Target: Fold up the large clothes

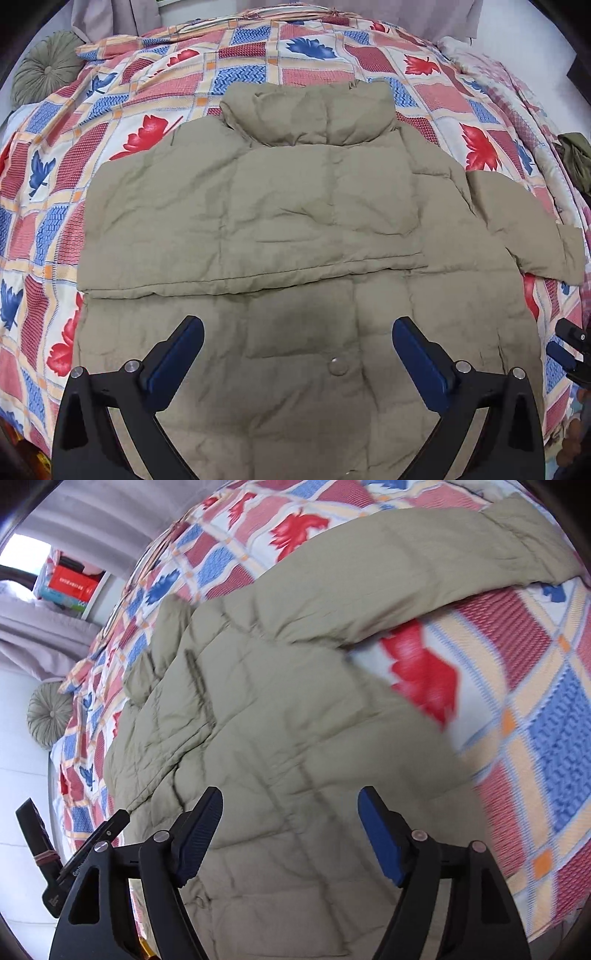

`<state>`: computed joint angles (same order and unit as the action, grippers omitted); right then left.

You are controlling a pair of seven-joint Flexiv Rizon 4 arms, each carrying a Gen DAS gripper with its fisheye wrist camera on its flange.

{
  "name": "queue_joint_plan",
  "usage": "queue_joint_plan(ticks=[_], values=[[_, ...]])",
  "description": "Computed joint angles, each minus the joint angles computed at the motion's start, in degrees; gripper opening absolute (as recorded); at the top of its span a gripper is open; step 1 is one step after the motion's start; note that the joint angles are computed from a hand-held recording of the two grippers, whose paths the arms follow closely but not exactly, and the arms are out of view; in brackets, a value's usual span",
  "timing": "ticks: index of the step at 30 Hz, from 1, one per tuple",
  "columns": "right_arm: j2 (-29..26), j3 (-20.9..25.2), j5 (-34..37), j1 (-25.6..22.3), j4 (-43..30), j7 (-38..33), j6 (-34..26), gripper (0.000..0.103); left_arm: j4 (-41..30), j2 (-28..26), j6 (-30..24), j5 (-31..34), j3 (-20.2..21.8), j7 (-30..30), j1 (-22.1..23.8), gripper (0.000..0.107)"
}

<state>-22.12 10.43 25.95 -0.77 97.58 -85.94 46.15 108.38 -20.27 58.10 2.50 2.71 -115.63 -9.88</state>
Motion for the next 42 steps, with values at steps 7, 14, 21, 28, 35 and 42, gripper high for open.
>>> queue_joint_plan(ticks=[7, 14, 21, 28, 35, 42], values=[[-2.88, -1.54, 5.64, -7.16, -4.83, -3.52, 0.06, 0.103, -7.36, -4.41, -4.28, 1.08, -1.45, -1.17, -3.57, 0.102], [-8.57, -2.37, 7.78, -12.49, -13.15, -3.8, -2.7, 0.103, -14.18, -8.45, -6.93, 1.09, -2.07, -2.16, -6.33, 0.102], [-18.52, 0.27, 16.51, -19.69, -25.1, 1.37, -1.91, 0.103, -19.64, -11.54, -9.51, 0.97, -1.57, -3.71, -7.85, 0.102], [-27.14, 4.68, 23.35, -23.59, -33.9, 7.22, 0.82, 0.103, -22.06, -12.82, -11.35, 2.31, -0.88, -4.82, -8.66, 0.102], [-32.9, 7.67, 25.15, -25.1, -41.25, 13.18, -2.33, 0.015, -21.32, -12.28, -10.97, 2.79, -0.57, -5.14, -8.13, 0.102], [-31.52, 11.03, 25.96, -25.22, -44.02, 2.59, -5.83, 0.007, -17.9, -9.6, -8.7, 4.74, 0.78, -5.47, -6.97, 0.102]])
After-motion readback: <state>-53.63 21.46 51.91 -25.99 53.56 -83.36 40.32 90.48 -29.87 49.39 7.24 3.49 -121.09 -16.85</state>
